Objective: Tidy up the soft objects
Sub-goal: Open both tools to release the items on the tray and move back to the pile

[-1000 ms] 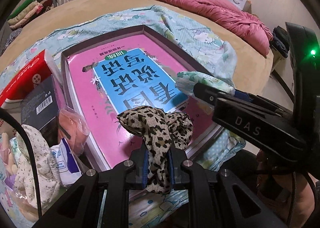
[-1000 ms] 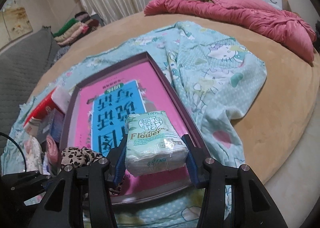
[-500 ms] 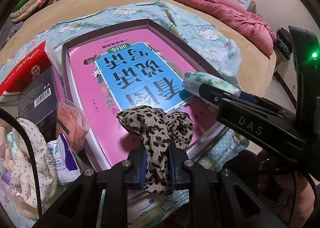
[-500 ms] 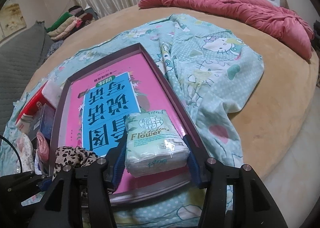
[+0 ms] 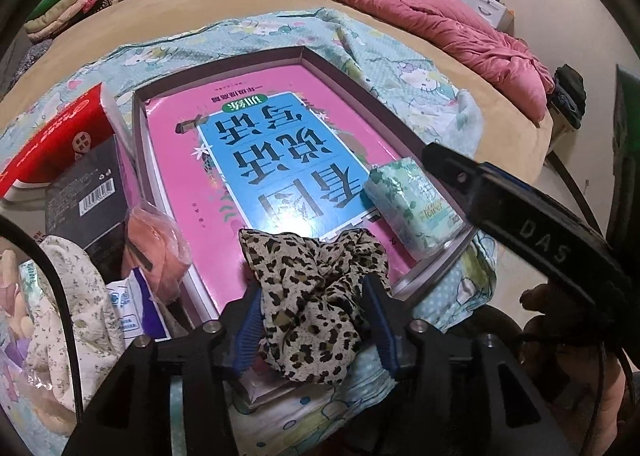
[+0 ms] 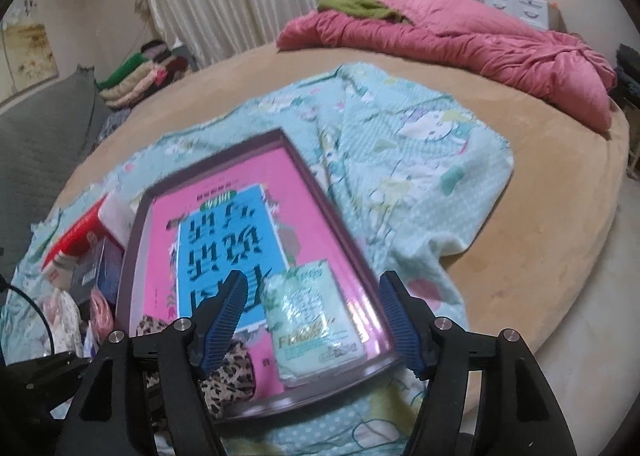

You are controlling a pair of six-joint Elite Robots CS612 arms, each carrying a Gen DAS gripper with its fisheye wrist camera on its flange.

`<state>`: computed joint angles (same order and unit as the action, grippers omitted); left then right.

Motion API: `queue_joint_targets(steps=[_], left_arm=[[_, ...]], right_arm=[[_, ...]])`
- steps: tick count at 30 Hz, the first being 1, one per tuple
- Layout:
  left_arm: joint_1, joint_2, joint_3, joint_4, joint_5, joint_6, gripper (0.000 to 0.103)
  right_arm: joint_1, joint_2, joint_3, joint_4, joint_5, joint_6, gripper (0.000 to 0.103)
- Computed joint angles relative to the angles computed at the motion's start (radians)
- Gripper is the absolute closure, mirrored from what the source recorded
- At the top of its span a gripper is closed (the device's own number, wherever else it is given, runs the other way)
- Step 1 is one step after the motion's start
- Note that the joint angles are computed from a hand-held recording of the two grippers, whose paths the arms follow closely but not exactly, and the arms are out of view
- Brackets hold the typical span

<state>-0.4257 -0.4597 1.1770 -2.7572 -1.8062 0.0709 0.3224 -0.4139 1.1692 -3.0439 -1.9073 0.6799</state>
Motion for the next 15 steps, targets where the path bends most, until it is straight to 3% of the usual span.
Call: queue_joint_targets(steps=[3,5,15], left_arm=[[0.003,-0.005,0.007,-0.013,-0.011,-0.002,0.054],[0.003,-0.01,0.014,-0.027,-0.012,0.002,0.047],[0.018,-0.046,0.063,-0.131,-0.013,-0.025,0.035]], right_arm=[[0.0,-0.004,0.012,-0.025,-0.025,0.022,0.028],[-0.002,-0.007,0.021,-0.042,-0.031,0.043,0.028],[-0.003,-0.008,0.027,-0.06,-0.038,0.048,0.026]])
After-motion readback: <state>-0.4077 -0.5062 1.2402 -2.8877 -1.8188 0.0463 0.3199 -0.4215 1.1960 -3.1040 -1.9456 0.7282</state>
